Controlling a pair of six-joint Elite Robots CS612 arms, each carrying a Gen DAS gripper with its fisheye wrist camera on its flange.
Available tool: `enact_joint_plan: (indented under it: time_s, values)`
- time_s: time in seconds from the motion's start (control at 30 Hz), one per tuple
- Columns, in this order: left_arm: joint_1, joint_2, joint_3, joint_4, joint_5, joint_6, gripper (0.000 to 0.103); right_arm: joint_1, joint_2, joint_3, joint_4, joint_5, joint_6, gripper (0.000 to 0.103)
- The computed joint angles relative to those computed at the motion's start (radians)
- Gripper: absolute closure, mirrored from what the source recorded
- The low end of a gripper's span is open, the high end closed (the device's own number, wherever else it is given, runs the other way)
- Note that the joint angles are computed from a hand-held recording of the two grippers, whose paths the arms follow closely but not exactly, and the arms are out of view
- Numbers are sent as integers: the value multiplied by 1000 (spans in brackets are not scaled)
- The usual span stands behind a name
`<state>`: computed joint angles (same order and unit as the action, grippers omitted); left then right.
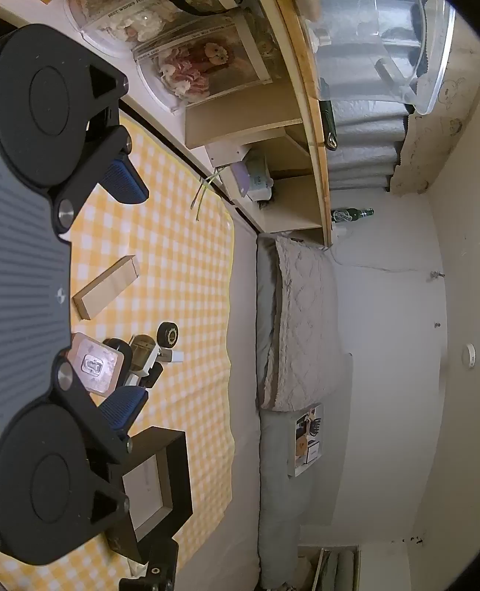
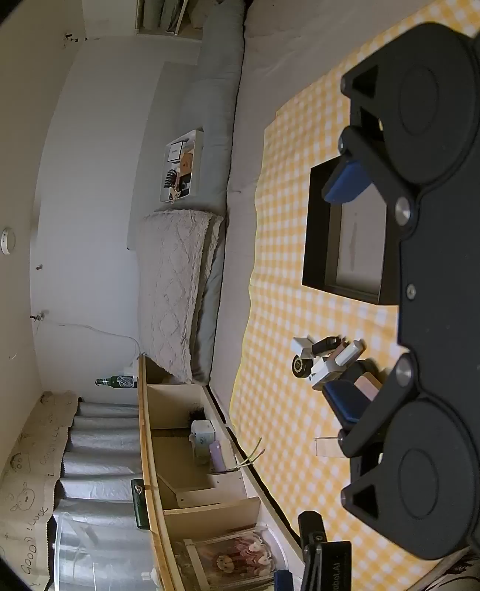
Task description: Organize rigid objects
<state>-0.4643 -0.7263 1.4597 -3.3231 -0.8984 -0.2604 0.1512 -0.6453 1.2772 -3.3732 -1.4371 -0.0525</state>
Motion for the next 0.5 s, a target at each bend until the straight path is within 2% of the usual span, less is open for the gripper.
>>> enact_joint_plan:
  time_s: [0.1,0.5]
  values:
    - [-3,6,-4,-15,13,22,0,0,0,0,1,0,2,0]
    - [-3,1,1,-7,4,10,0,-1,2,-1,9,-2,0,0]
